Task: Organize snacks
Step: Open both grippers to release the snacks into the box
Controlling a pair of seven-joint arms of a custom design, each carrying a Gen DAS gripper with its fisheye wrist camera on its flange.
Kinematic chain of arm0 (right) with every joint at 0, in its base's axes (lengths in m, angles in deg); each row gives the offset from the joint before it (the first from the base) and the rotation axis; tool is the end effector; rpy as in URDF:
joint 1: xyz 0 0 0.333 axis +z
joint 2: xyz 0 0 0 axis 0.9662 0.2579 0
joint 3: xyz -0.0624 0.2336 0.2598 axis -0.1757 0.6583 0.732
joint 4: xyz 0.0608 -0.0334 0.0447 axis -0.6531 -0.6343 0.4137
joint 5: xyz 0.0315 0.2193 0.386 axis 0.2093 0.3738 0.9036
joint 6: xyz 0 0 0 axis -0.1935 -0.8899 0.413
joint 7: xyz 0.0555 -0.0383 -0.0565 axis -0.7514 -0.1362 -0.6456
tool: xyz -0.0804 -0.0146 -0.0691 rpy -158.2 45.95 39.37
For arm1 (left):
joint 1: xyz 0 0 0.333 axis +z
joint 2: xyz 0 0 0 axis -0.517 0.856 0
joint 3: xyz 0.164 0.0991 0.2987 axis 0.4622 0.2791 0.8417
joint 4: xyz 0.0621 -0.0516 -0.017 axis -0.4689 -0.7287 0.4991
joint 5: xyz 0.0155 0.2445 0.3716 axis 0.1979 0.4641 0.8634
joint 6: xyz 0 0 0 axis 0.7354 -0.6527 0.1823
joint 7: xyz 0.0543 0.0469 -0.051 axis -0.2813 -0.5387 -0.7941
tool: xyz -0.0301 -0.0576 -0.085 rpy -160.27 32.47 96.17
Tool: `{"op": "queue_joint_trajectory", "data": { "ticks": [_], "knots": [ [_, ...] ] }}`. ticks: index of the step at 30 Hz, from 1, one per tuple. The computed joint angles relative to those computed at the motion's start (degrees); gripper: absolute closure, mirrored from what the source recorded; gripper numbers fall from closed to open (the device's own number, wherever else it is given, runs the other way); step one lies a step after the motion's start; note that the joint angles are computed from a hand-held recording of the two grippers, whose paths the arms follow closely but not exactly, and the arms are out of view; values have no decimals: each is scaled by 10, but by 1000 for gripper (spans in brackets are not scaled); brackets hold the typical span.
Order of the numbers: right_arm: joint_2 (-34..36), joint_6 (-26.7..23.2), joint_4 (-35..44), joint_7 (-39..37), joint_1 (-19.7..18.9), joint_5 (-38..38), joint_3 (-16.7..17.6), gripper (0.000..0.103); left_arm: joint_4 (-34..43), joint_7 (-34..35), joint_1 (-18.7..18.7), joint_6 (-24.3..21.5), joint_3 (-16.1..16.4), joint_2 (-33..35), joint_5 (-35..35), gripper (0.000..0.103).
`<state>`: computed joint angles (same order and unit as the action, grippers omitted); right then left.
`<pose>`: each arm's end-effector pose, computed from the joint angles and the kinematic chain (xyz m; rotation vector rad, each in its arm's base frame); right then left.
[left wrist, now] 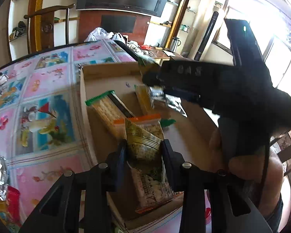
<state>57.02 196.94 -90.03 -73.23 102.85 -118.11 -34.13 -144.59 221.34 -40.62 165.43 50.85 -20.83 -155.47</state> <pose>0.5230 0.3655 0.3274 -1.0763 2.0657 -0.4267 0.5600 -0.2286 0.3050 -1.1895 2.6002 -1.1747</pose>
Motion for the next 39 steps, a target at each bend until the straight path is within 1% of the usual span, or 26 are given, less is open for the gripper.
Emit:
{"op": "queue_joint_trajectory", "data": {
  "ticks": [4, 8, 11, 15, 18, 20, 23, 26, 27, 29, 31, 33, 36, 38, 39],
  "knots": [
    [6, -13, 6, -51, 3, 36, 2, 55, 3, 1, 4, -14, 0, 7, 6, 68],
    [15, -46, 19, -134, 14, 94, 4, 55, 1, 13, 5, -18, -1, 5, -4, 67],
    [19, -57, 25, -160, 23, 112, -1, 55, 0, 16, 6, -22, 0, 4, -8, 67],
    [18, -54, 25, -159, 29, 116, -8, 53, 2, 12, 7, -29, 2, 5, -8, 66],
    [17, -48, 25, -151, 31, 110, -10, 53, 2, 11, 8, -36, 3, 5, -7, 63],
    [15, -43, 22, -139, 31, 102, -12, 53, 2, 14, 8, -33, 3, 4, -13, 59],
    [11, -33, 17, -110, 29, 83, -14, 53, 5, 19, 7, -17, 4, 5, -32, 54],
    [5, -37, 11, -91, 27, 72, -12, 52, 10, 7, 9, -10, 7, 6, -40, 48],
    [2, -41, 9, -81, 28, 65, -12, 51, 11, -2, 12, -14, 9, 5, -41, 47],
    [-4, -51, 5, -65, 28, 51, -9, 46, 10, -4, 17, -26, 12, -1, -48, 42],
    [-13, -69, 1, -46, 30, 31, -4, 40, 5, 15, 19, -24, 13, -11, -70, 38],
    [-21, -104, -2, -48, 34, 26, 5, 37, -3, 41, 20, -22, 17, -26, -96, 35],
    [-27, -207, 7, -102, 53, 52, 23, 24, -16, 76, 18, -18, 25, -44, -126, 31],
    [-26, -268, 16, -122, 69, 43, 32, 19, -22, 98, 14, -9, 30, -52, -139, 29],
    [-24, -285, 21, -133, 75, 37, 36, 15, -27, 112, 12, -1, 33, -57, -144, 29]
  ]
}}
